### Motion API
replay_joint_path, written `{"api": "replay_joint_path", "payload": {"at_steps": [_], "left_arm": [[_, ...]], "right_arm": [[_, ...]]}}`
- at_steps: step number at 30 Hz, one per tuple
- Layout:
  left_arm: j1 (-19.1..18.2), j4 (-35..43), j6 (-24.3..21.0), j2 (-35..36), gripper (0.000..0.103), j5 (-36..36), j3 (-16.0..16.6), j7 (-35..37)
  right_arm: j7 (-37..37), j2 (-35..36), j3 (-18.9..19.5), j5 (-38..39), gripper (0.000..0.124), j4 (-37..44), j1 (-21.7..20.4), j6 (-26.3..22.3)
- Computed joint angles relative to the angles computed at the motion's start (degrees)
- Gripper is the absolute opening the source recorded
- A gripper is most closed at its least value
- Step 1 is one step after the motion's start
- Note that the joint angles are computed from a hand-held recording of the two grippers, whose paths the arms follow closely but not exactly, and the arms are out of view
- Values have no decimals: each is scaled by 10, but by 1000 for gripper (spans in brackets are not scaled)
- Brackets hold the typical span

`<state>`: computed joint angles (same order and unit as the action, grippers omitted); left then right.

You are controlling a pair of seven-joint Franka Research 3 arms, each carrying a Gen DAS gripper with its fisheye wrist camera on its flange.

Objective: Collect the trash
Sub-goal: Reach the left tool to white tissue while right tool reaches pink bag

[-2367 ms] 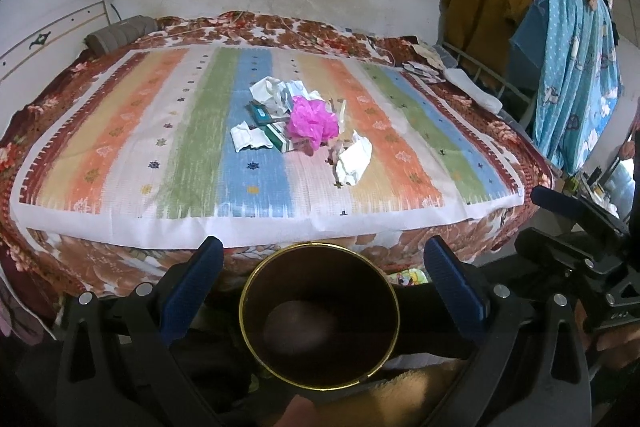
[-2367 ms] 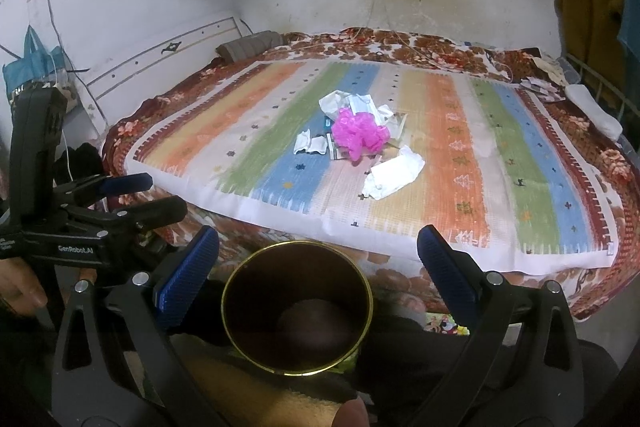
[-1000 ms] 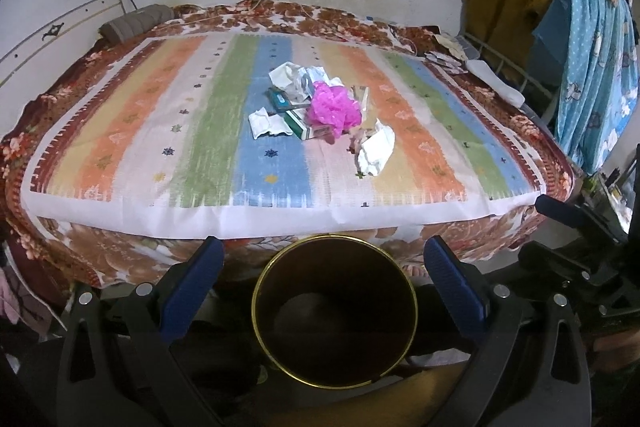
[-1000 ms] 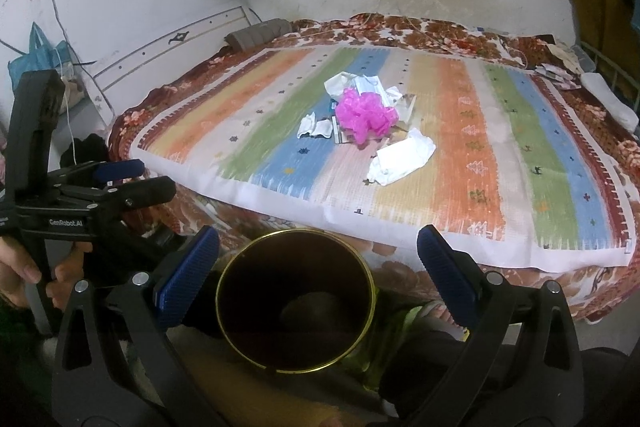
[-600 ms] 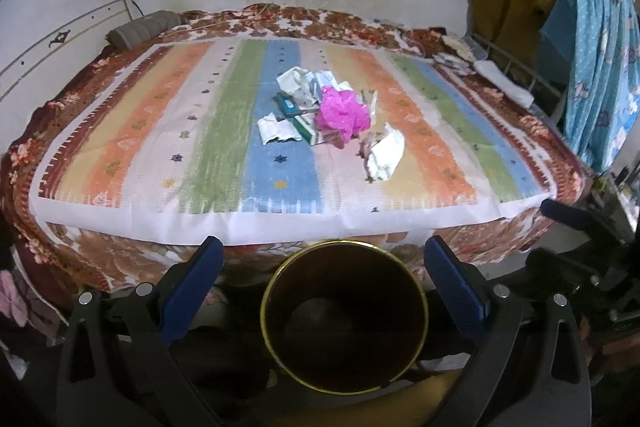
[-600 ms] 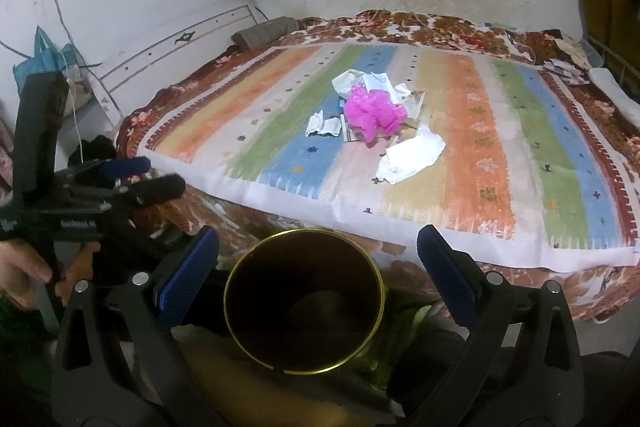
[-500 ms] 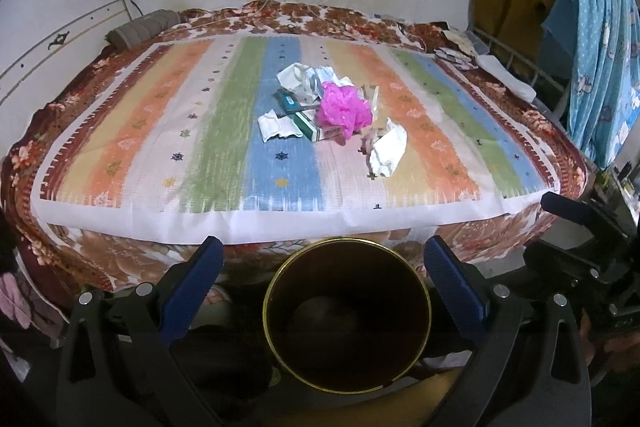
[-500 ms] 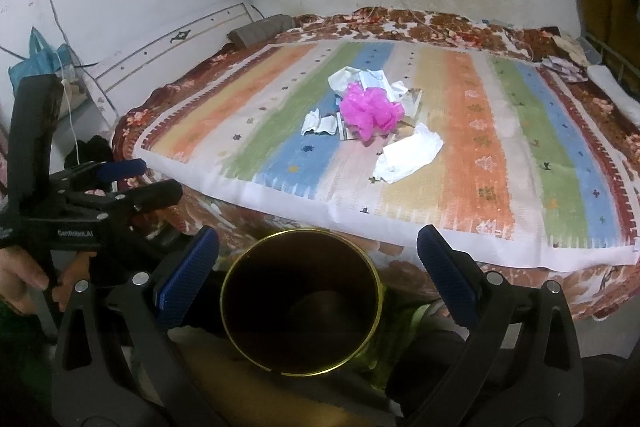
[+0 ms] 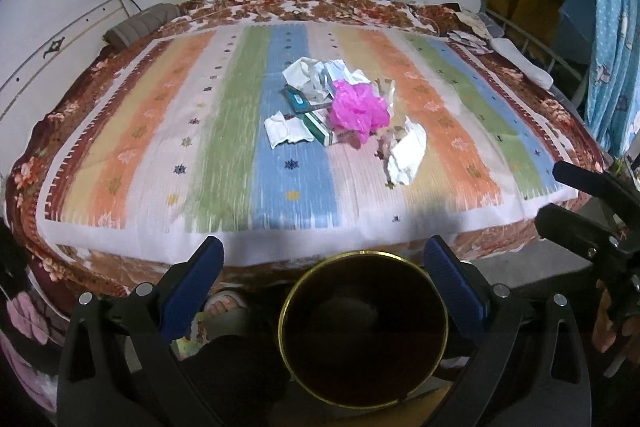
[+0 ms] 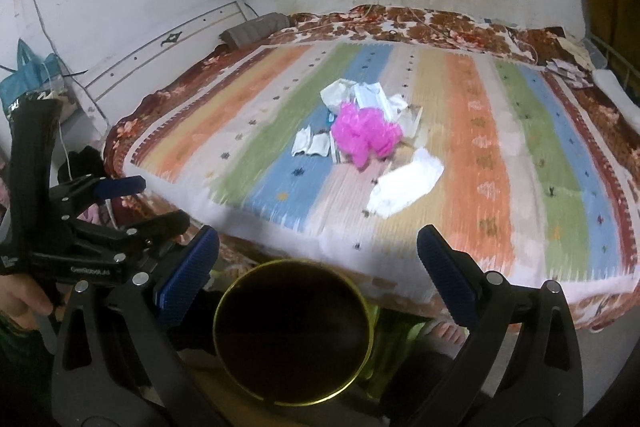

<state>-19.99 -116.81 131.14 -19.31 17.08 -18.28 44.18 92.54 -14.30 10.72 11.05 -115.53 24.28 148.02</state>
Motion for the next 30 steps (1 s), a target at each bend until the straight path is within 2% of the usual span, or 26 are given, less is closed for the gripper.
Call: {"api": "replay_joint_path", "payload": {"at_steps": [16, 21, 30], "left_arm": [[41, 123, -44, 119, 97, -27, 37, 28], [51, 155, -47, 164, 97, -31, 45, 45], [62, 204, -34, 235, 97, -36, 56, 58]], "right_arm": [[-1, 163, -19, -49, 94, 202, 1, -93], [-8, 212, -28, -47, 94, 259, 7, -124], [-21, 293, -41, -72, 94, 349, 23, -143]]}}
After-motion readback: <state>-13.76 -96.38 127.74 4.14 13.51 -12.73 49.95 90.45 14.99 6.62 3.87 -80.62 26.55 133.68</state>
